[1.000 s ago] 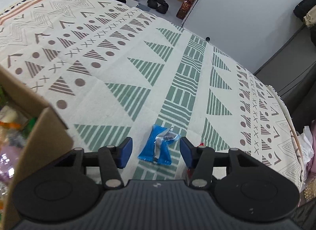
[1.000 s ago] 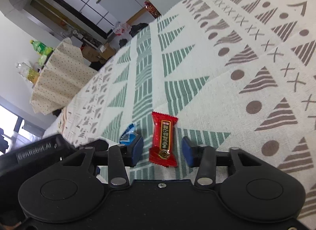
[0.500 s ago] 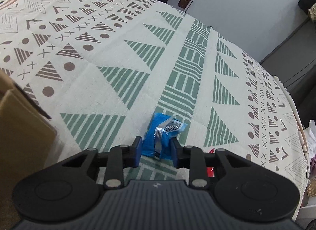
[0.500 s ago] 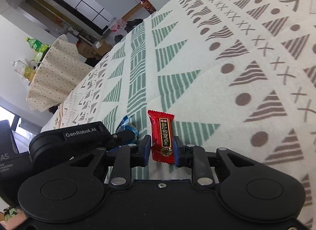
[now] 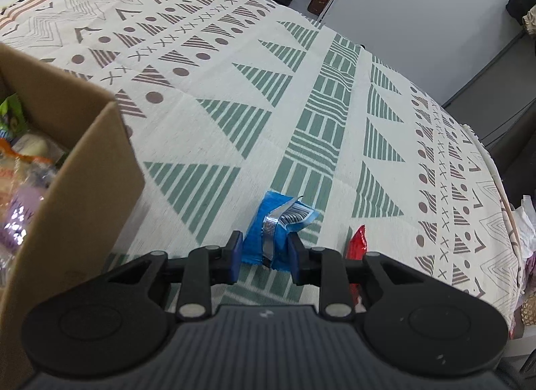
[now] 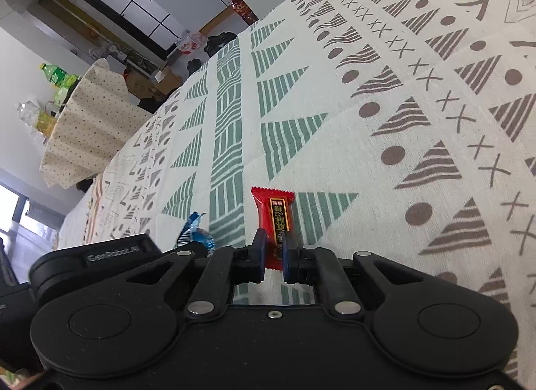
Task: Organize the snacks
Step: 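Lift and carry the blue candy over the box with left tool while right carries red candy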
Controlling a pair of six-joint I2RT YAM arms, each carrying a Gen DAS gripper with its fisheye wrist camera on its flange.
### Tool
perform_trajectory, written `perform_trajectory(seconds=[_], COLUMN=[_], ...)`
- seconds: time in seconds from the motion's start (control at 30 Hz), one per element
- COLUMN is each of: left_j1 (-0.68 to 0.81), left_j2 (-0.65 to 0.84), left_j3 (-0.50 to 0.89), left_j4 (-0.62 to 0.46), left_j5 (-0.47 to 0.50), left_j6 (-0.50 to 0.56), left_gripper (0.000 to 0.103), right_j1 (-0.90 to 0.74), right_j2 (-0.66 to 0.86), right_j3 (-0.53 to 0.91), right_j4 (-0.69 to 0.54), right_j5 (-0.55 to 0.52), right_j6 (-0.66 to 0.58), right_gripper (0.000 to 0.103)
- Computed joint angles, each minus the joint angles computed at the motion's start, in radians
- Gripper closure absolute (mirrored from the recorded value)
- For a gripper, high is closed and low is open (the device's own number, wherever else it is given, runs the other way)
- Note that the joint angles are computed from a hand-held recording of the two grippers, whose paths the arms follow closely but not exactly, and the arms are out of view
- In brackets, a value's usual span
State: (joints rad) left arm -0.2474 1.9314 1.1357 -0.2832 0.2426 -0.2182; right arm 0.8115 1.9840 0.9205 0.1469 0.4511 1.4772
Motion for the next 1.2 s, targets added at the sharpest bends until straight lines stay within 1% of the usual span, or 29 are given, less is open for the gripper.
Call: perform_trajectory(seconds=[0.1, 0.13, 0.2, 0.33, 0.4, 0.5, 0.63, 0.7, 0.8, 0.97, 1.0, 1.03, 1.1, 1.13, 1.2], left_j1=[0.009, 0.012, 0.015, 0.017, 0.015, 0.012, -0.007, -0.011, -0.021, -0.034, -0.034, -0.032, -0.027, -0.026, -0.023], left_j2=[-0.019, -0.022, -0.02, -0.003, 0.008, 0.036, 0.058, 0.07, 0.084, 0.081, 0.08, 0.079, 0.073, 0.066, 0.045], left_j3=[-0.019, -0.024, -0.024, -0.013, -0.003, 0.03, 0.06, 0.071, 0.072, 0.052, 0.05, 0.046, 0.042, 0.036, 0.018], left_j4=[0.006, 0.008, 0.009, 0.012, 0.009, -0.025, -0.038, -0.039, -0.014, 0.021, 0.024, 0.026, 0.02, 0.017, 0.016], left_j5=[0.0, 0.0, -0.002, -0.004, -0.009, -0.005, -0.04, -0.041, -0.05, -0.062, -0.062, -0.055, -0.037, -0.036, -0.028], left_j6=[0.006, 0.007, 0.009, 0.011, 0.011, 0.023, 0.042, 0.037, 0.032, 0.018, 0.018, 0.02, 0.021, 0.022, 0.023], left_gripper=[0.076, 0.076, 0.076, 0.076, 0.076, 0.075, 0.07, 0.064, 0.063, 0.064, 0.066, 0.069, 0.074, 0.074, 0.075], right_j1=[0.011, 0.011, 0.005, -0.004, -0.002, -0.01, -0.024, -0.03, -0.039, -0.045, -0.047, -0.048, -0.046, -0.046, -0.044], right_j2=[-0.008, -0.01, -0.007, 0.011, 0.024, 0.042, 0.062, 0.074, 0.091, 0.1, 0.102, 0.104, 0.102, 0.1, 0.092], right_j3=[0.007, 0.007, 0.016, 0.022, 0.033, 0.04, 0.048, 0.057, 0.054, 0.067, 0.076, 0.09, 0.106, 0.105, 0.095], right_j4=[-0.015, -0.011, -0.006, 0.018, 0.008, 0.014, 0.037, 0.034, 0.054, 0.04, 0.023, -0.008, -0.048, -0.052, -0.043], right_j5=[0.037, 0.049, 0.061, 0.049, 0.048, 0.041, 0.032, 0.026, 0.014, 0.005, 0.003, 0.0, -0.007, -0.012, -0.022], right_j6=[-0.002, -0.011, -0.025, -0.029, -0.036, -0.036, -0.056, -0.061, -0.062, -0.092, -0.098, -0.104, -0.11, -0.107, -0.102], right_gripper=[0.085, 0.077, 0.067, 0.067, 0.065, 0.063, 0.062, 0.062, 0.062, 0.063, 0.065, 0.07, 0.076, 0.079, 0.08])
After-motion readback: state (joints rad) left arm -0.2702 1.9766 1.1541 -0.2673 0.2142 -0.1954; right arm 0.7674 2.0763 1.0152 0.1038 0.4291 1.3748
